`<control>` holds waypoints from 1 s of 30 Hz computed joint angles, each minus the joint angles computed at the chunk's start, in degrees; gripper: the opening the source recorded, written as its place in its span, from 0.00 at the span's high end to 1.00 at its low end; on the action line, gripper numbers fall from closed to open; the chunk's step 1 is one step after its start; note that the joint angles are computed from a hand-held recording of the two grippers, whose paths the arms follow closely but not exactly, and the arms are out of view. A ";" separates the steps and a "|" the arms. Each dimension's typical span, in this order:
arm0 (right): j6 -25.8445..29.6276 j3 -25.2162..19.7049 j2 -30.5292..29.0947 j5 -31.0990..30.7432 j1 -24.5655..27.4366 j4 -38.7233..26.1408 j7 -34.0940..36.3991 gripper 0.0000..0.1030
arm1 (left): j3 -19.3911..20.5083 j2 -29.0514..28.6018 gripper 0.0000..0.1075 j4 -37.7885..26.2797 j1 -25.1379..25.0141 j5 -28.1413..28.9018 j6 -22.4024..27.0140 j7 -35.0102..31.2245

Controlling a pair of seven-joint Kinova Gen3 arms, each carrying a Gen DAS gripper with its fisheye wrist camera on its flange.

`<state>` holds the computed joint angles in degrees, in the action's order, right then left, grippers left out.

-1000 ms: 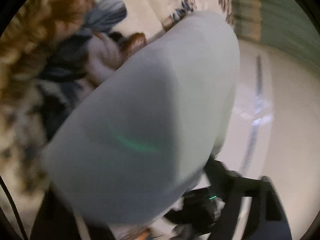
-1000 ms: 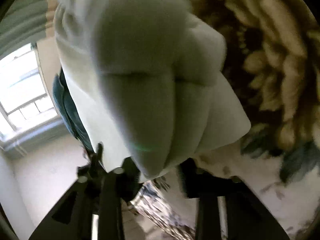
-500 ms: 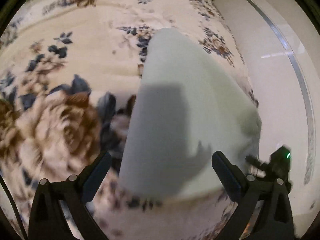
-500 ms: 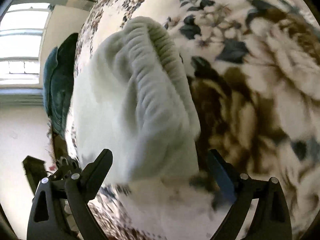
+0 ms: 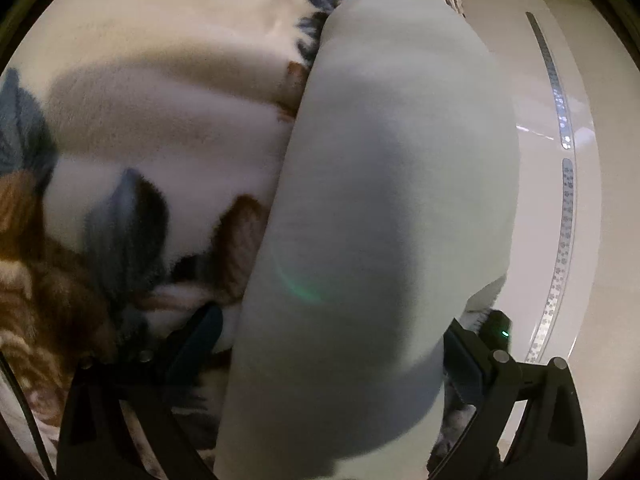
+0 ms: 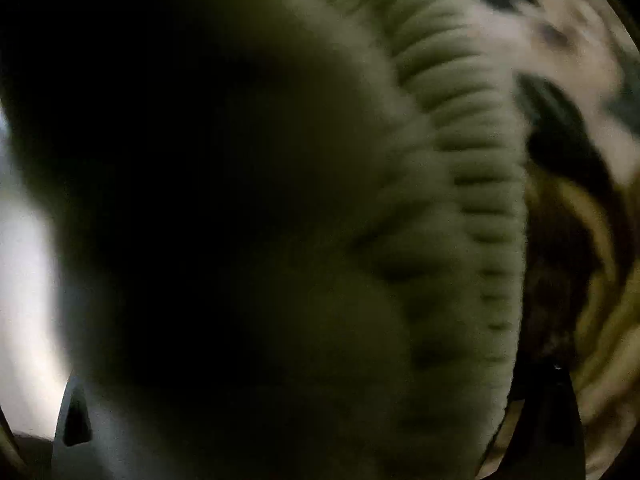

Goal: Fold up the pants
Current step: 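Lift the folded sweatpants with both tools and carry them onto the folded jeans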

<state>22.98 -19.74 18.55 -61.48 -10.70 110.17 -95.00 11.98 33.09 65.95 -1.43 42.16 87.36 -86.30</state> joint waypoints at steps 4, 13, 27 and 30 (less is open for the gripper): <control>-4.97 -8.44 1.59 -9.31 7.87 2.54 5.81 0.14 | 1.07 -1.00 0.15 -0.32 0.48 0.85 -0.49 -3.31; -9.82 -11.32 -5.46 -17.36 9.85 4.77 11.62 0.50 | 1.08 -4.90 0.25 1.04 -0.42 5.04 -0.64 -6.90; -2.72 -0.24 -9.02 15.19 -1.06 -7.93 -16.83 0.52 | -0.05 -8.80 0.25 -5.59 -4.49 8.28 1.58 -4.33; -0.54 5.28 -9.48 22.18 -8.07 -11.69 -23.43 0.52 | -0.67 -9.58 0.25 -8.60 -7.42 9.62 4.03 -3.16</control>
<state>22.45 -14.46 9.07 -39.30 -18.76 98.48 -118.43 11.31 23.52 57.35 -8.85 51.78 91.38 -89.46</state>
